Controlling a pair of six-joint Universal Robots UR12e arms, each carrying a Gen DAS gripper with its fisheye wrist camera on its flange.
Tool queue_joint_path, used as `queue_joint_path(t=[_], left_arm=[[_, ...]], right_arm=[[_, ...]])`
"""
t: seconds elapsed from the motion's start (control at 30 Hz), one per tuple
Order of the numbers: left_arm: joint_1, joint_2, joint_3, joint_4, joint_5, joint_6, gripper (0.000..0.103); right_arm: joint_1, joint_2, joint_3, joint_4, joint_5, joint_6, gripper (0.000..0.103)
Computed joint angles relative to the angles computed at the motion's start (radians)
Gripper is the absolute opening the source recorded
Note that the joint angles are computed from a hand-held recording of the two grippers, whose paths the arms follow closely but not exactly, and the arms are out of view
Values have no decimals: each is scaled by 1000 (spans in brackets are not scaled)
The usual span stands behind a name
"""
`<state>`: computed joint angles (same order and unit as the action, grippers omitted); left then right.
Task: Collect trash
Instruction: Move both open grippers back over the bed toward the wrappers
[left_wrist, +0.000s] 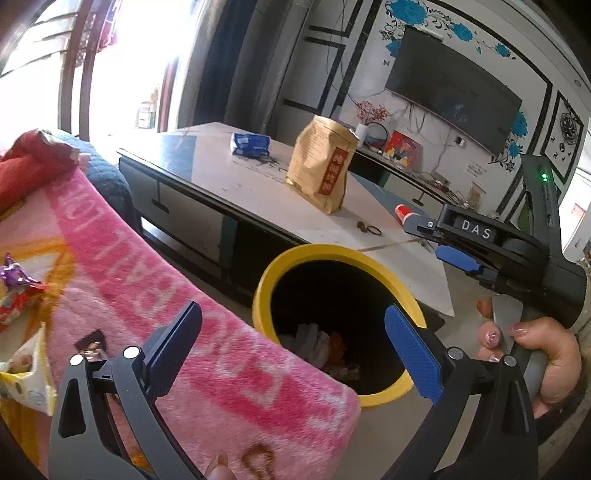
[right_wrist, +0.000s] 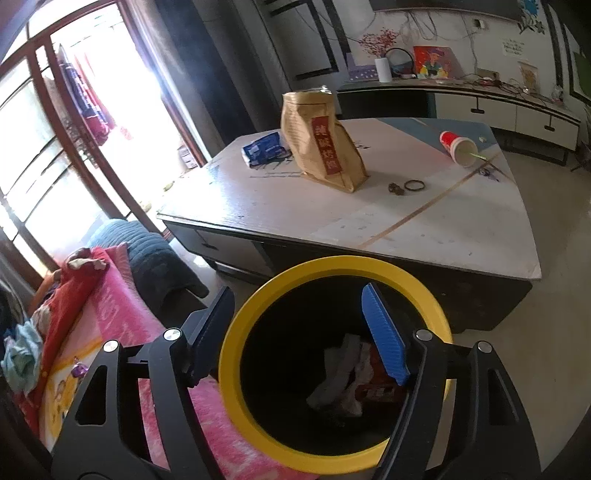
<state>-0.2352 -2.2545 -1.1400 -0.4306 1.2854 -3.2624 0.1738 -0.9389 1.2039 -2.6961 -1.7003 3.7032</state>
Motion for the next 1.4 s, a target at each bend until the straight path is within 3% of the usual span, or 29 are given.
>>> queue_joint_path(t=[0.53,1.4], left_arm=[[29,59,-94,98,85,-50,96],[82,143,-219,192,179,-159,96]], right_arm=[[49,9,-30,-43,9,-149,76],[101,15,-44,-79,125,-276,78]])
